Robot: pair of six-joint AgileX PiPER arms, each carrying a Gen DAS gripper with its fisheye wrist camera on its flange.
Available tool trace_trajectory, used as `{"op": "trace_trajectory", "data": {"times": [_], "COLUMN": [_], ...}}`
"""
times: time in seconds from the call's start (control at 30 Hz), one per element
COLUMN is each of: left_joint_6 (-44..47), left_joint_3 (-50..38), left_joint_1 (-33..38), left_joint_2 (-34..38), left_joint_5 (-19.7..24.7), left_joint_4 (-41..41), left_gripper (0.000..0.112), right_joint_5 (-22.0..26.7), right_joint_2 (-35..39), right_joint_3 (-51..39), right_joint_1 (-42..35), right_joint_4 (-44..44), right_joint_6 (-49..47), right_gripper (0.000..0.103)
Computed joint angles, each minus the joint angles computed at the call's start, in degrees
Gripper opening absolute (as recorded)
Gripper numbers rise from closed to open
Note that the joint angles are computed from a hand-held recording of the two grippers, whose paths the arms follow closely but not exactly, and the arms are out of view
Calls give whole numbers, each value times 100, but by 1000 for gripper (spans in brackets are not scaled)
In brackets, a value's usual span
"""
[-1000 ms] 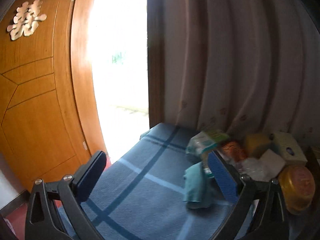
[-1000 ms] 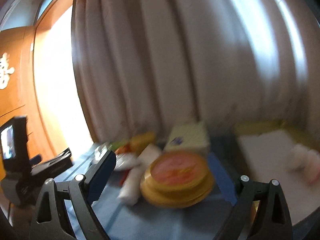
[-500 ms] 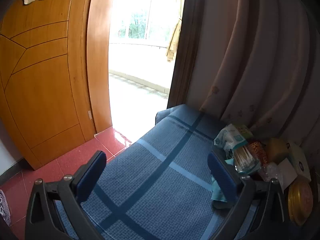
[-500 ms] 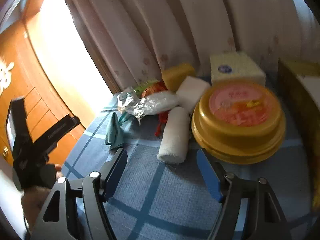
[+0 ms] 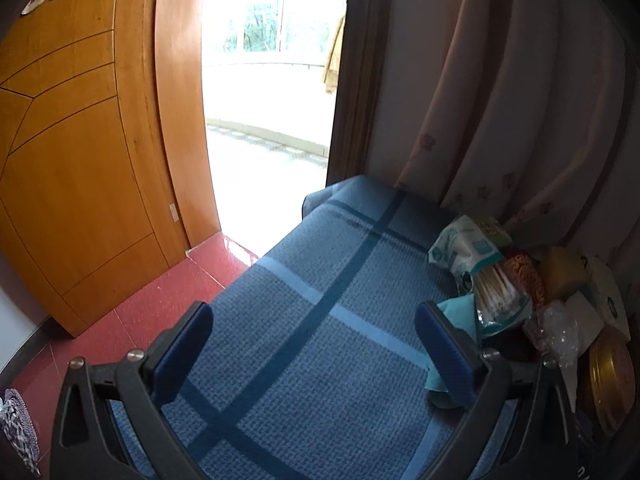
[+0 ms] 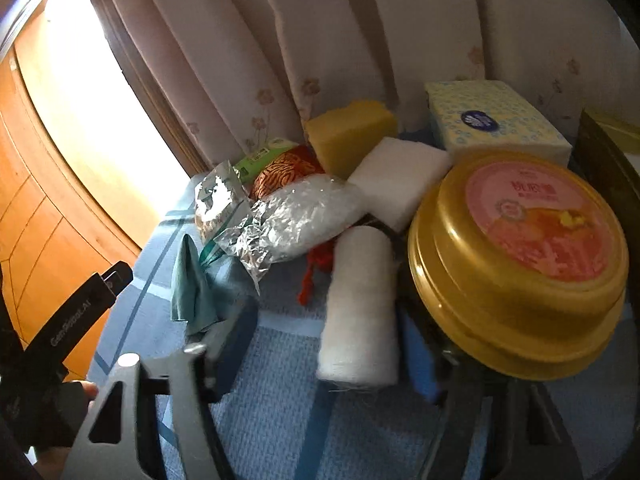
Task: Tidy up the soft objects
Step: 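Grasp the white roll with the right gripper while the left gripper grasps the teal cloth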
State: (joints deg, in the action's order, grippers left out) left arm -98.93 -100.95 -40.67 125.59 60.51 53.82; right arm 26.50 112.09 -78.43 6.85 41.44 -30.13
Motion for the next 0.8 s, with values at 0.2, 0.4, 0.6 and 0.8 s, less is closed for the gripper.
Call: {"op": "trace_trajectory", "data": {"times": [0.2,0.4,0.6,0.8], "left_joint_6": [150,313,1395,2563], "left_joint_3": [-6,-243,-1289,-2893], "left_joint_1": [53,-142,-265,-68], "left_joint_2": [3,128,692,1514], "left_joint_5": [-99,134,93,587], "left_joint_4": [-163,89,-121,-1154], "left_gripper": [102,102,97,82], "right_joint_5": [581,1301,879,945], "right_joint_2": [33,-462,-1225,-1658], "right_joint_3": [29,827,1762,2424], "right_joint_1": [-281,-786,-974,-1351], "right_joint_4": [773,2095,3473,5367], "right_joint_6": [-1184,-3252,-5039,-7015], "right_gripper": [34,33,34,34]}}
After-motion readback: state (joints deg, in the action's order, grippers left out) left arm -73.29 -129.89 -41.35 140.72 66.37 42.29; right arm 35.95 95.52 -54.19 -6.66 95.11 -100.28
